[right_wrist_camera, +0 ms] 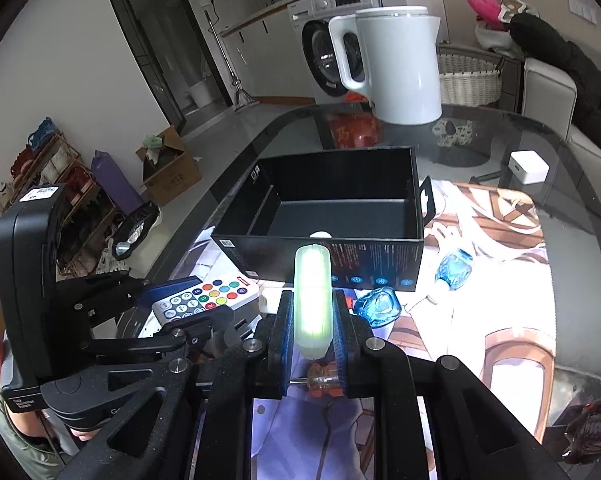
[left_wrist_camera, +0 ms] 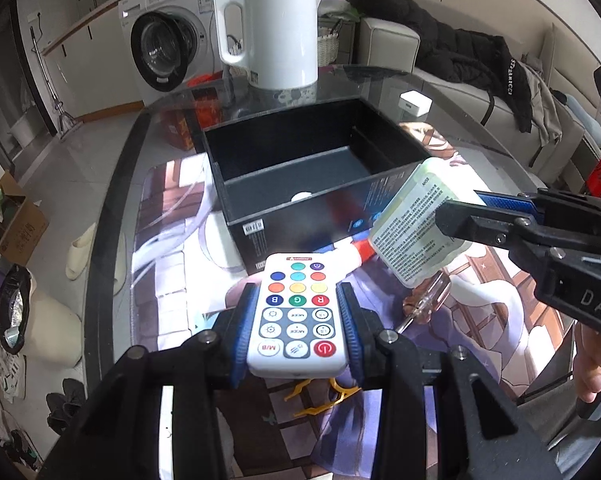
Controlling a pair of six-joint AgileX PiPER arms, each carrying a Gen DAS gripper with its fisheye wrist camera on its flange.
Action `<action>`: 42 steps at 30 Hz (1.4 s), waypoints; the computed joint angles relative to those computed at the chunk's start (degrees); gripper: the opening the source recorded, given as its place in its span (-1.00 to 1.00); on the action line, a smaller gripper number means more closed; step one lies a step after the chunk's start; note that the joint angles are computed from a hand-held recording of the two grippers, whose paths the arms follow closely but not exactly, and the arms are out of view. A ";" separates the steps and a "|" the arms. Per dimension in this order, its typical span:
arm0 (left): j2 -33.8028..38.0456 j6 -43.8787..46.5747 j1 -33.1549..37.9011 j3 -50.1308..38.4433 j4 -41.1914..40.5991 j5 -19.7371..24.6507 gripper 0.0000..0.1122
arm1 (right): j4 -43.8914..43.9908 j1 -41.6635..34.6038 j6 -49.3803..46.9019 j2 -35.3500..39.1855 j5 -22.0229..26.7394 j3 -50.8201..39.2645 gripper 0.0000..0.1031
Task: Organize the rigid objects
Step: 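Lift the remote and light stick with both tools toward the black box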
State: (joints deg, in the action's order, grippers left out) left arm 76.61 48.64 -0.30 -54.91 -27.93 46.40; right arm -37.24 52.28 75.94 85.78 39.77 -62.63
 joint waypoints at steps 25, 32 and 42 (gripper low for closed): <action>-5.60 31.20 9.72 -0.18 -42.85 -10.02 -0.33 | -39.48 10.69 21.12 3.07 18.25 -7.85 -0.68; 8.94 2.71 -2.22 -9.85 -16.86 -16.12 -0.33 | -23.96 -3.26 8.47 9.19 6.59 -13.56 -0.68; 16.51 -15.35 -8.83 -13.35 -0.14 -14.55 -0.33 | -2.22 -11.13 -11.09 15.37 3.95 -17.61 -0.68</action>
State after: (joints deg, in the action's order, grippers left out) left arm 93.13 33.29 -9.12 -68.26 -28.06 31.85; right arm -39.46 41.15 64.85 101.16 43.72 -80.24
